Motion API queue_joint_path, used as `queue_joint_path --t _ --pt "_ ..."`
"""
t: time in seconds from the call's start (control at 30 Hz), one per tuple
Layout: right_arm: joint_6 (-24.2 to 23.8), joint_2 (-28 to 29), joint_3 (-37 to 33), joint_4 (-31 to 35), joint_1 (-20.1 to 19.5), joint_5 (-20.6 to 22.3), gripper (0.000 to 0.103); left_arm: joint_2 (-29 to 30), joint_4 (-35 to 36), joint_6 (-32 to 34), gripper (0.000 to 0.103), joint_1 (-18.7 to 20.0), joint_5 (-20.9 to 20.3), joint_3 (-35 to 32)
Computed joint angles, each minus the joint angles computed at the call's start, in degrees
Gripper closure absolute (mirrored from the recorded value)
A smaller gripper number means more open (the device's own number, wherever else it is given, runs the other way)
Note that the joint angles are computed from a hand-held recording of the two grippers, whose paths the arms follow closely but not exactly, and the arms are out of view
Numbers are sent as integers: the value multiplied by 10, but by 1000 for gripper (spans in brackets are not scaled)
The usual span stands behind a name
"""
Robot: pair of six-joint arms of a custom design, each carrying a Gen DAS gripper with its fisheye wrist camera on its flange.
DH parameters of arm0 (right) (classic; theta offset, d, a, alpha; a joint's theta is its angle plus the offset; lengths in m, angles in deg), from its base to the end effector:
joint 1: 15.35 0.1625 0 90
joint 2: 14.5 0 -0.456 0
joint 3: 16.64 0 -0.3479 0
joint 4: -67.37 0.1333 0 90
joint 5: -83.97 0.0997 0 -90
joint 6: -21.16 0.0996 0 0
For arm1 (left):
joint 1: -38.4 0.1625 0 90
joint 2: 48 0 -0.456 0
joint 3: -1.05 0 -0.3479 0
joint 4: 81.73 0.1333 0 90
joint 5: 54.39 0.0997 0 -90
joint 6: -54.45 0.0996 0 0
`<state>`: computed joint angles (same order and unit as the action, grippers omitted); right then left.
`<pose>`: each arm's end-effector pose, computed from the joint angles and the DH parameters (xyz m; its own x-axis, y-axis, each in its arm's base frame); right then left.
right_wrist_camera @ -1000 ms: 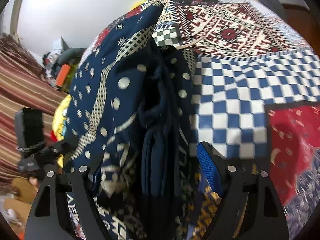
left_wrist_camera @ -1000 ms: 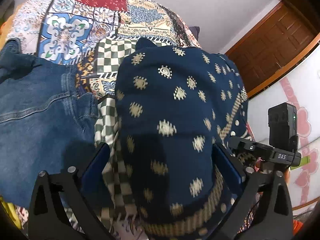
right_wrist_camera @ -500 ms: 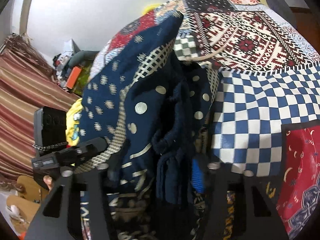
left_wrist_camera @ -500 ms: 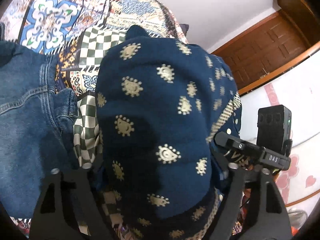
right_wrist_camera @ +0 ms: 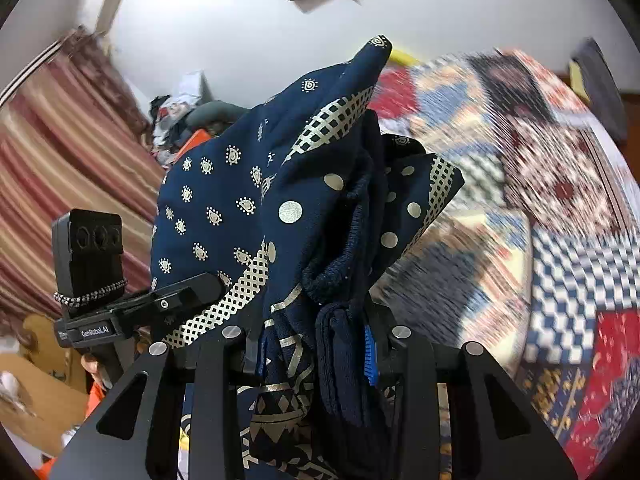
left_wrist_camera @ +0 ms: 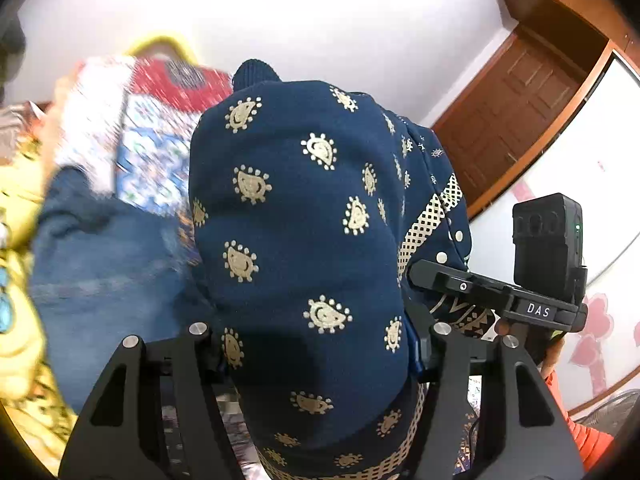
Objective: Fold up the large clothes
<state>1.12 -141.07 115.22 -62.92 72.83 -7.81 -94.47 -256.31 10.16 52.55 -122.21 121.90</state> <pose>0.1234 -0.2175 0.4723 -0.9469 -0.2340 0.2205 -0.3177 0.7861 -0.5301 -0.4646 -0.2934 0.0849 -0.8748 0.4630 -0.1423 0.4798 0.7878 -0.3862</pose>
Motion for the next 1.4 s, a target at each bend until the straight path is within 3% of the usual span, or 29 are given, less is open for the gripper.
queue_joint_path --t 0.13,0.3,0.67,0.73,0.83,0.9,1.07,1.23,1.4 --pt "43 69 12 -73 69 -22 71 -51 26 -6 41 -1 35 24" --pt "60 156 30 -149 90 -33 71 -80 23 -6 41 34 45 57" --pt "81 350 73 -302 35 -55 71 -41 -21 16 41 180 -12 92" --pt "83 377 73 -316 28 -73 68 -21 -48 3 34 203 -20 103" --pt "78 391 76 -327 18 -89 60 -13 -82 9 28 196 -11 121" --pt "69 384 81 -326 22 -97 58 -17 -64 1 26 187 0 120" --pt "56 349 100 -324 68 -193 43 -43 24 -47 17 139 39 123" --pt "39 296 132 -298 96 -254 43 -66 64 -92 15 76 76 162" --pt "29 244 177 -294 116 -284 43 -76 75 -182 9 9 79 213"
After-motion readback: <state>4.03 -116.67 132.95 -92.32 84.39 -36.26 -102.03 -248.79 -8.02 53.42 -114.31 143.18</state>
